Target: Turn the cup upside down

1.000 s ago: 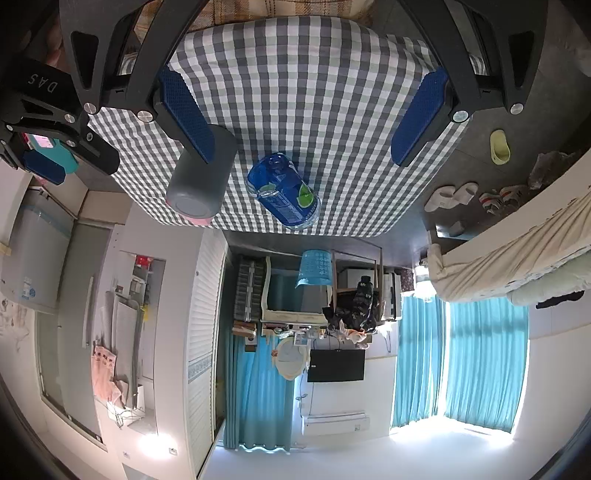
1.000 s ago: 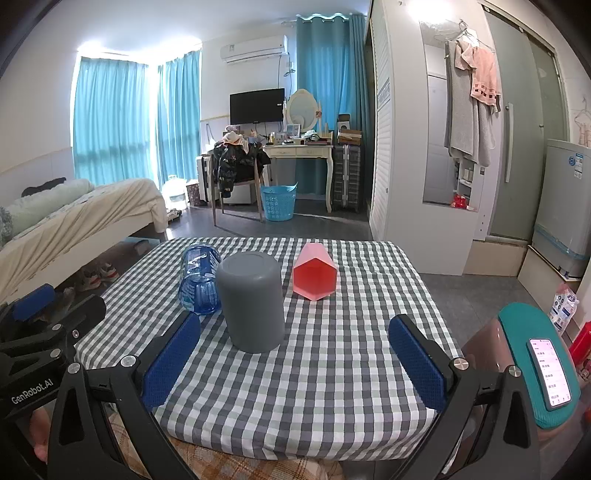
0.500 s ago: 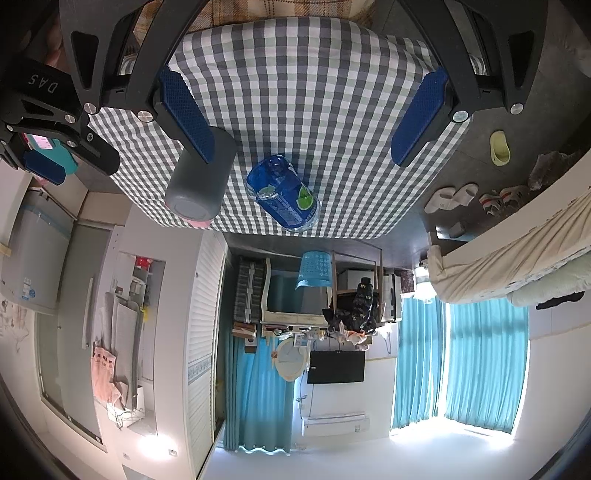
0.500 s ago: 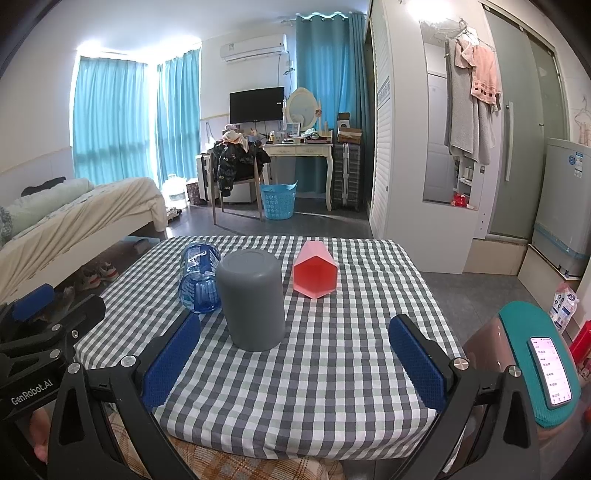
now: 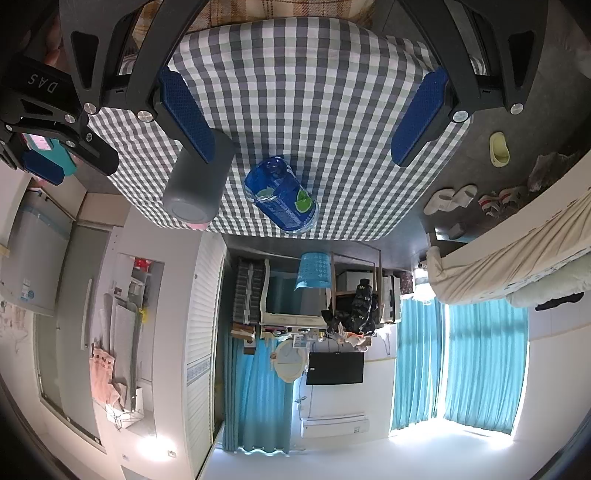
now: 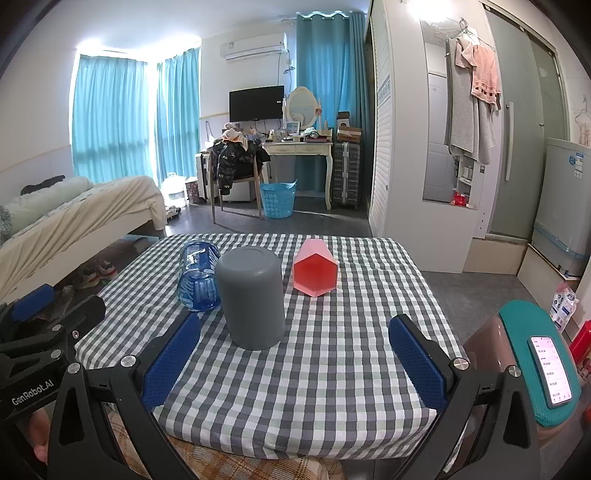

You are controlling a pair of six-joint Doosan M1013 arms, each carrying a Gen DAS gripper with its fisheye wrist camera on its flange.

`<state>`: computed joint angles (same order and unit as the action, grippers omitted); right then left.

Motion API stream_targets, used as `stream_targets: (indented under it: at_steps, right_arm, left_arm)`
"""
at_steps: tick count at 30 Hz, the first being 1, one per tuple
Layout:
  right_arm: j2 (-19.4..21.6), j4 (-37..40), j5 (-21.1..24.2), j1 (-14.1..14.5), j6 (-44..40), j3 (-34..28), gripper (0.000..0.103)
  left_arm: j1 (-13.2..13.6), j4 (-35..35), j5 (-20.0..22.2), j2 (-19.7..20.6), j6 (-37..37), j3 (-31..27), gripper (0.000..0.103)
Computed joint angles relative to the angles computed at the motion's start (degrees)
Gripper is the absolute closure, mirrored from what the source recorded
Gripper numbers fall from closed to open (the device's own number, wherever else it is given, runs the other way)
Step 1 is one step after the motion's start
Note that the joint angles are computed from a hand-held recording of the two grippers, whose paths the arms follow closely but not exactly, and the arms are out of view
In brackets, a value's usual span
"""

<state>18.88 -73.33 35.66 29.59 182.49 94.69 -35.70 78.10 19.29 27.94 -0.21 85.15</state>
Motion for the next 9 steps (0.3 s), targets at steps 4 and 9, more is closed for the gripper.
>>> stream_targets:
  at_steps: [4, 9]
  right_arm:
    - [0.19, 0.17, -0.02, -0.07, -0.07, -0.05, 0.001]
    - [0.21, 0.19, -0.02, -0.06, -0.11, -0.08, 0.001]
  left_arm:
    - [0.03, 0.29, -0.12, -0.01, -0.26, 0.03, 0.004]
    - [-0.09, 2.37, 0.52, 0.05, -1.9, 0.17, 0.004]
